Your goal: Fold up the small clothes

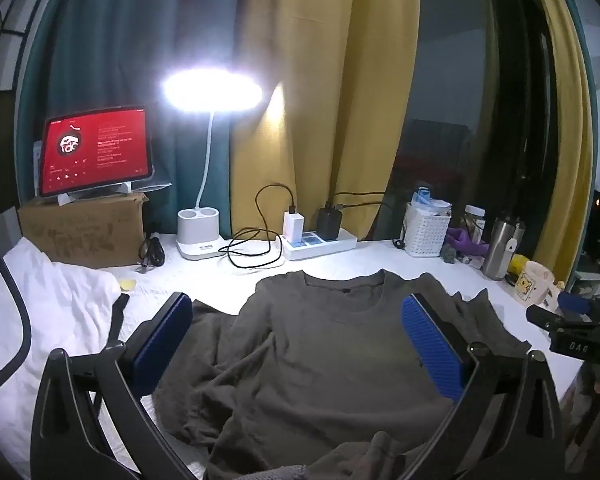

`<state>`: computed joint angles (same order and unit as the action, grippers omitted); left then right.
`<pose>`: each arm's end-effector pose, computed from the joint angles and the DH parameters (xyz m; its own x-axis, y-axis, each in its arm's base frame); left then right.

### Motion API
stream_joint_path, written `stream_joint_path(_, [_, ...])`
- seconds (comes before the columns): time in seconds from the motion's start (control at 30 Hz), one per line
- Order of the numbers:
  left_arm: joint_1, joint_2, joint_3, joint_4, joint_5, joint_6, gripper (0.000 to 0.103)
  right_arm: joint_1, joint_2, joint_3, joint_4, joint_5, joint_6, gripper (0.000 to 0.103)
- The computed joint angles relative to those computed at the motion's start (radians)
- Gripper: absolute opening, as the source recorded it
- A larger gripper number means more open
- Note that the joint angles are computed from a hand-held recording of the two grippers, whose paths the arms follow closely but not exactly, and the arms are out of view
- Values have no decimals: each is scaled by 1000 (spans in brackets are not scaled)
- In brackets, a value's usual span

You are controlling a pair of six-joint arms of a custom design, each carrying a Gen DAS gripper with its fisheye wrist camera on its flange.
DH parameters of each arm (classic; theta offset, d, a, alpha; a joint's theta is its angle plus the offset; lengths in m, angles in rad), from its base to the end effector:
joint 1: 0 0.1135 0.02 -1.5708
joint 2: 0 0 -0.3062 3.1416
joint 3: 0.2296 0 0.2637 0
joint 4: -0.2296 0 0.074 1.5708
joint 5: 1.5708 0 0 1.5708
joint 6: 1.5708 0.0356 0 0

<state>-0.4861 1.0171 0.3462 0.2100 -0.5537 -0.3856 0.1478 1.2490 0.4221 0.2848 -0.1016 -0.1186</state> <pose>0.1775 -0.0726 0.2149 -0.3572 -0.1731 -0.9179 -0.1655 0.9789 -0.1202 0.2318 0.0382 0.1992 -0.4792 -0.1903 -0.8568 -0.2912 0.9554 -0.0494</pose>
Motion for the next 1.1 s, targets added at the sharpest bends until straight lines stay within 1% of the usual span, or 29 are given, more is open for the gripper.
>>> stream_joint_path(0.07, [-3,4,2,-3,-5,2,102,1,8,1,6,0,0,93])
stream_joint_path(0.1, [-2,5,3,-4,-2,1,102,0,-8,6,-14,-3,0,93])
stream_joint_path(0.27, [2,16,13,-18,3,-1,102,-3,1,5,-5,-3,-4,93])
stream_joint_path(0.3, [4,16,10,-12,6,2,102,11,2,13,-11,9,5,93])
stream_joint_path(0.53, [14,17,7,-3,5,15,102,3,7,13,-8,1,1,93])
stream_joint_path(0.73, [-16,30,11,-2,-26,27,102,17,13,22,-9,12,10,93])
stream_joint_path(1.1, [-26,43,31,-31,-51,6,102,14,15,26,-12,8,6,93])
